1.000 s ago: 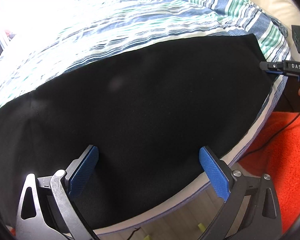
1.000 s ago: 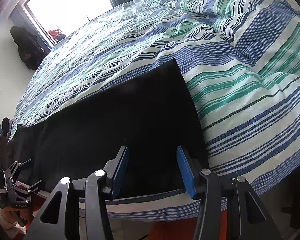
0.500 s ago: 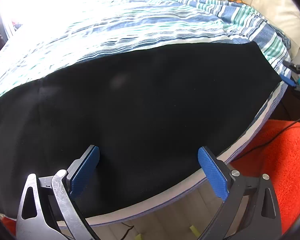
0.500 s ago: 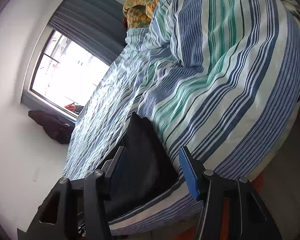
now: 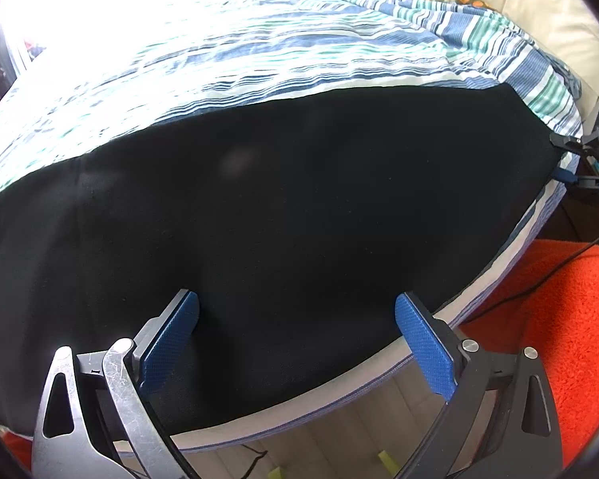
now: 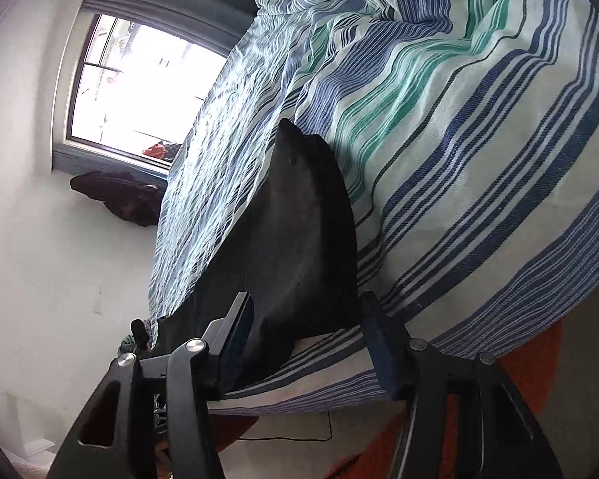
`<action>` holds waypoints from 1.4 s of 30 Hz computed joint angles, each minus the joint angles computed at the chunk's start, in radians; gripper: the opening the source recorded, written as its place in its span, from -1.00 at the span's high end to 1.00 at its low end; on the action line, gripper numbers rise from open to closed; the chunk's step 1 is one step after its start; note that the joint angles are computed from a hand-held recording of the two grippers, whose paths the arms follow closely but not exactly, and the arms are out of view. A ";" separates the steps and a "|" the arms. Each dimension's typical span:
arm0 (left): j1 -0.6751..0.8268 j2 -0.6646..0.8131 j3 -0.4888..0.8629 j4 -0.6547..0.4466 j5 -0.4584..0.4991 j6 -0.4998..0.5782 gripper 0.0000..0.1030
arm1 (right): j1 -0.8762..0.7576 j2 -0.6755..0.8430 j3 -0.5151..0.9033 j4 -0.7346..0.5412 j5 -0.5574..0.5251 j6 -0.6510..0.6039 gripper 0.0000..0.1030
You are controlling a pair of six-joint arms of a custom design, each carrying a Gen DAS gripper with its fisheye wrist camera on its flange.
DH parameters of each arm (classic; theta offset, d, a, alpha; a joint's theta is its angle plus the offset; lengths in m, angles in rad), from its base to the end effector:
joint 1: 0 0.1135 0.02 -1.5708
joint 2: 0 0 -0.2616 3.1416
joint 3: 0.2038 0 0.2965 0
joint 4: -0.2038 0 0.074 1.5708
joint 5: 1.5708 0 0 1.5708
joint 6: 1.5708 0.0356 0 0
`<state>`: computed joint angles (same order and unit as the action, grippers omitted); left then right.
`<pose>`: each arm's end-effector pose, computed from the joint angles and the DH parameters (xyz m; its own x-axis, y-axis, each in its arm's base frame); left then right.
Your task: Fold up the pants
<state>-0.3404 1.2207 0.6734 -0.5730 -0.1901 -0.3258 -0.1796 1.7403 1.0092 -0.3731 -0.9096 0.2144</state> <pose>0.2444 -0.0794 0.1613 -0.8840 -0.0203 -0.4670 -0.0345 0.9992 0.0218 0.3627 -0.0373 0.1365 -0.9096 0.2979 -0.2896 -0.0472 0.6184 0.7845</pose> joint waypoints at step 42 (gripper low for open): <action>1.037 -0.475 -0.006 -0.390 0.610 0.407 -0.93 | 0.680 -0.376 -0.054 0.409 0.349 0.422 0.54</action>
